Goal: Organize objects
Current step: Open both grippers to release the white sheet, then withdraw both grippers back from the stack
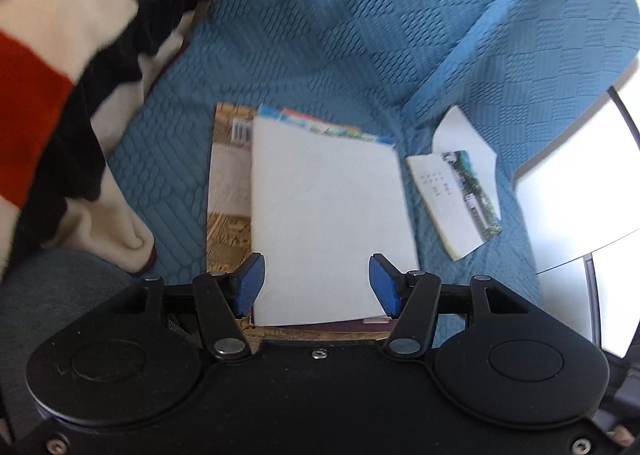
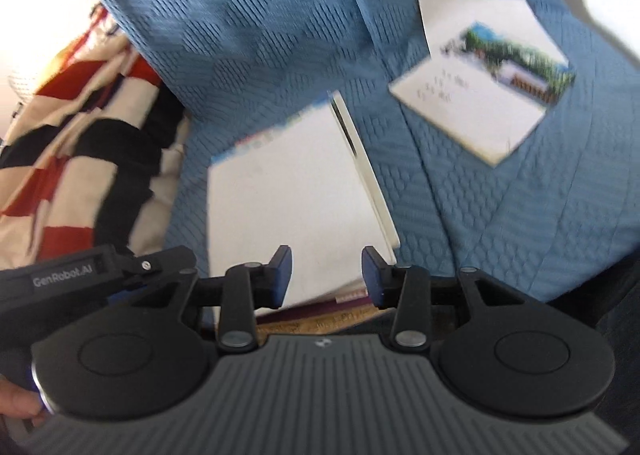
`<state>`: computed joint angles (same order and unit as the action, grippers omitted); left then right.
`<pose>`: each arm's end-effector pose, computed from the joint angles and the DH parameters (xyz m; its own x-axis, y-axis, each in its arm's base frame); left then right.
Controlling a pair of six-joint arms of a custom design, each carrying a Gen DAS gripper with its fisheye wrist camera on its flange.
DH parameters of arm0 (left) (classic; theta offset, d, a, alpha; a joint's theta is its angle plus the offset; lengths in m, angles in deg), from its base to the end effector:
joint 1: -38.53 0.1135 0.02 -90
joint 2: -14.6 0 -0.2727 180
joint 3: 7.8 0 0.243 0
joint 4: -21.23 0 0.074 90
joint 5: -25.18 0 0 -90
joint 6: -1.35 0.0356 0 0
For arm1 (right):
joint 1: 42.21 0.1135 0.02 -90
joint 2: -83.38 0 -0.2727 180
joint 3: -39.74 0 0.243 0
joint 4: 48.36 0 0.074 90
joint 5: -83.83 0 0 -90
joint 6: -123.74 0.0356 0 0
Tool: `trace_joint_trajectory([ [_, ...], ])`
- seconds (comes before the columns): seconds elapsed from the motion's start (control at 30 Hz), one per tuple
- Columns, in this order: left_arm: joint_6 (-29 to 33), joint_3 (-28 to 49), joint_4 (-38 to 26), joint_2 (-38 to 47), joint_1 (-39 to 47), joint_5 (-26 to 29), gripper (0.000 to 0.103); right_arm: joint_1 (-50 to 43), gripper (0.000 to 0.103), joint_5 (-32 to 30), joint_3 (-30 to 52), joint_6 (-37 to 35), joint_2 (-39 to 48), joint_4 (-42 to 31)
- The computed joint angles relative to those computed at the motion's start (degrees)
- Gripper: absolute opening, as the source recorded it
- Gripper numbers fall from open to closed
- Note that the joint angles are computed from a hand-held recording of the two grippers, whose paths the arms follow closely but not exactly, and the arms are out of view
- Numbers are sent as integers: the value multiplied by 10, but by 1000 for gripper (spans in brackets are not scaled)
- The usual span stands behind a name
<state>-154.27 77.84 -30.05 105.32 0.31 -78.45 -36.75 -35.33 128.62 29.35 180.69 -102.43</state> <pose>0.2610 -0.1949 0.2743 -0.7242 -0.5564 -0.4074 -0.3899 0.8177 -0.4236 0.3404 0.0500 0.2551 -0.8569 -0.1491 -0.4935 -0.3737 0.8389 0.3956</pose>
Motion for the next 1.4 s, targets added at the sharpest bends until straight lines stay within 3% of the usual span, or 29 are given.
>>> trace_joint_trajectory([
  [0.37, 19, 184, -145, 11, -71, -109, 56, -55, 43, -79, 109, -51, -52, -77],
  [0.73, 5, 370, -278, 51, -166, -236, 60, -126, 42, -146, 222, -143, -83, -214],
  [0.87, -22, 447, -348, 93, -202, -270, 61, -161, 42, -151, 225, -192, -99, -256],
  [1.2, -119, 499, -408, 132, -268, -313, 61, -240, 42, -171, 184, -268, -136, -287],
  [1.4, -136, 549, -439, 176, -280, -308, 61, -266, 42, -174, 173, -305, -131, -308],
])
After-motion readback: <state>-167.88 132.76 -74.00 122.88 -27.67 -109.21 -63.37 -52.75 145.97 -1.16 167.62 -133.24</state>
